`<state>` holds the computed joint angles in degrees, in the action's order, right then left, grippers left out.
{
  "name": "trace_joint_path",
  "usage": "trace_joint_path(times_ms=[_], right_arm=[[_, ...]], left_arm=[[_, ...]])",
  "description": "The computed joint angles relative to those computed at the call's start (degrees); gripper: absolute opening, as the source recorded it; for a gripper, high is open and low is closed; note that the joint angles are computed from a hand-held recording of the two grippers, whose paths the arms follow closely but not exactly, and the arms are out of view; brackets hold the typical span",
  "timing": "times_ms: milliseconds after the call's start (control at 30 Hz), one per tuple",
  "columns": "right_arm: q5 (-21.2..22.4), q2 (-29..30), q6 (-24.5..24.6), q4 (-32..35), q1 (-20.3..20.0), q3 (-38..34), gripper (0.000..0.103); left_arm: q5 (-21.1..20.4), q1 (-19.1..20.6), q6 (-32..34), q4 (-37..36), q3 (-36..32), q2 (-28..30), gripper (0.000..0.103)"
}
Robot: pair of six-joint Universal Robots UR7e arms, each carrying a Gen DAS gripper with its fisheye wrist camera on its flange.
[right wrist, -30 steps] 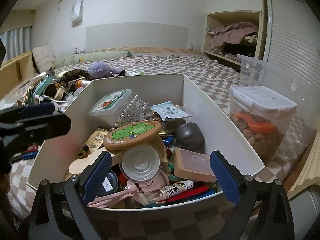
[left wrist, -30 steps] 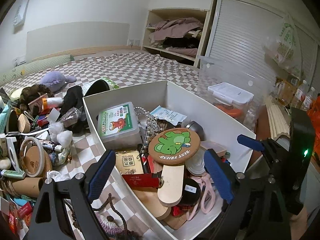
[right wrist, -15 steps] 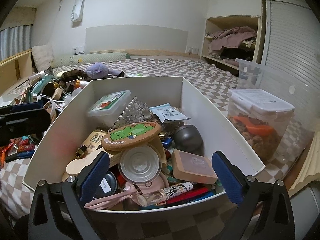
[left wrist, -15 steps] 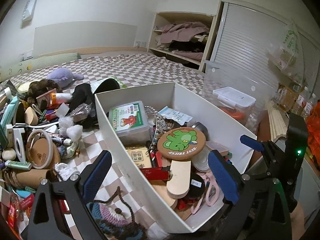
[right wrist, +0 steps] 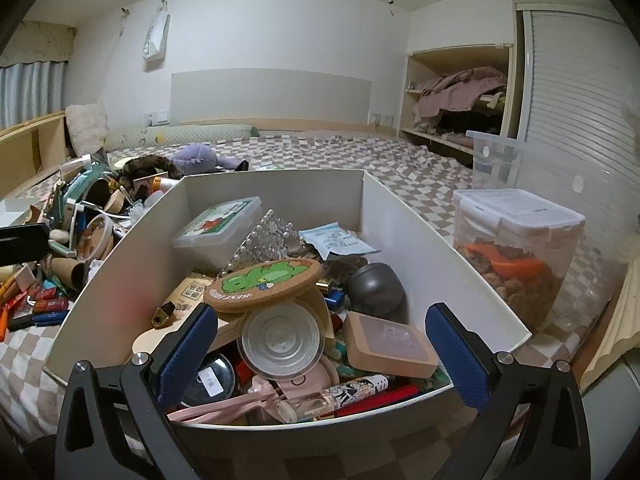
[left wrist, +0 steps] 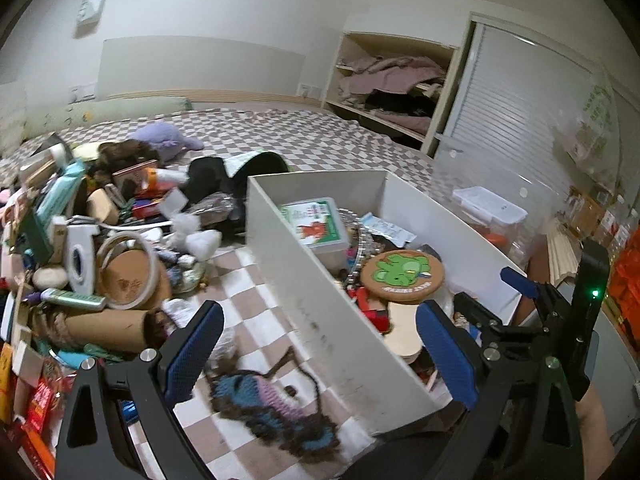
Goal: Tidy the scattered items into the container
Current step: 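Move both open tools back from the box to the pile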
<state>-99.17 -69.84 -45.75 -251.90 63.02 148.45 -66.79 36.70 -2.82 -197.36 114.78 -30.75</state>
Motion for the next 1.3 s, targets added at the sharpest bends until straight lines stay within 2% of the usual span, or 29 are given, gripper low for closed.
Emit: trace_joint_path(times_ms=[167,433,600,733,967,1167,1300], right_arm=[[-0.1,2.2,0.2,-3.7,0.2,-0.6,0.103],[-0.8,1.7,0.0,-2.5,0.8,-1.1,0.103],[-2.5,4.0,-1.5,-5.7,2.5,-1.7,0.103],[-3.4,5.0,-2.0,-7.7,5.0,-2.1,0.103],[-3.2,3.4,-1.0,-7.2,10.7,-1.6,0.103],[-5.6,2.3,2.2,-2.0,18.3,-2.2,0.103],[-7.2,3.5,2.6,2.8,23.3,-3.5,0.103]], left_arm=[[2.5,0.6,0.8,-2.7,3.3,-2.3,0.098],[6.2,2.6,2.0,-5.3,8.7,-6.5,0.098],[9.5,4.3,3.2,-6.5,11.6,-9.1,0.098],[12.1,5.8,4.7,-8.0,13.8,-10.8,0.098],[16.6,8.6,7.9,-9.4,17.0,-13.1,0.098],[19.3,10.2,8.3,-12.5,19.7,-14.1,0.098],[20.2,10.9,7.8,-14.5,21.1,-14.8,0.098]])
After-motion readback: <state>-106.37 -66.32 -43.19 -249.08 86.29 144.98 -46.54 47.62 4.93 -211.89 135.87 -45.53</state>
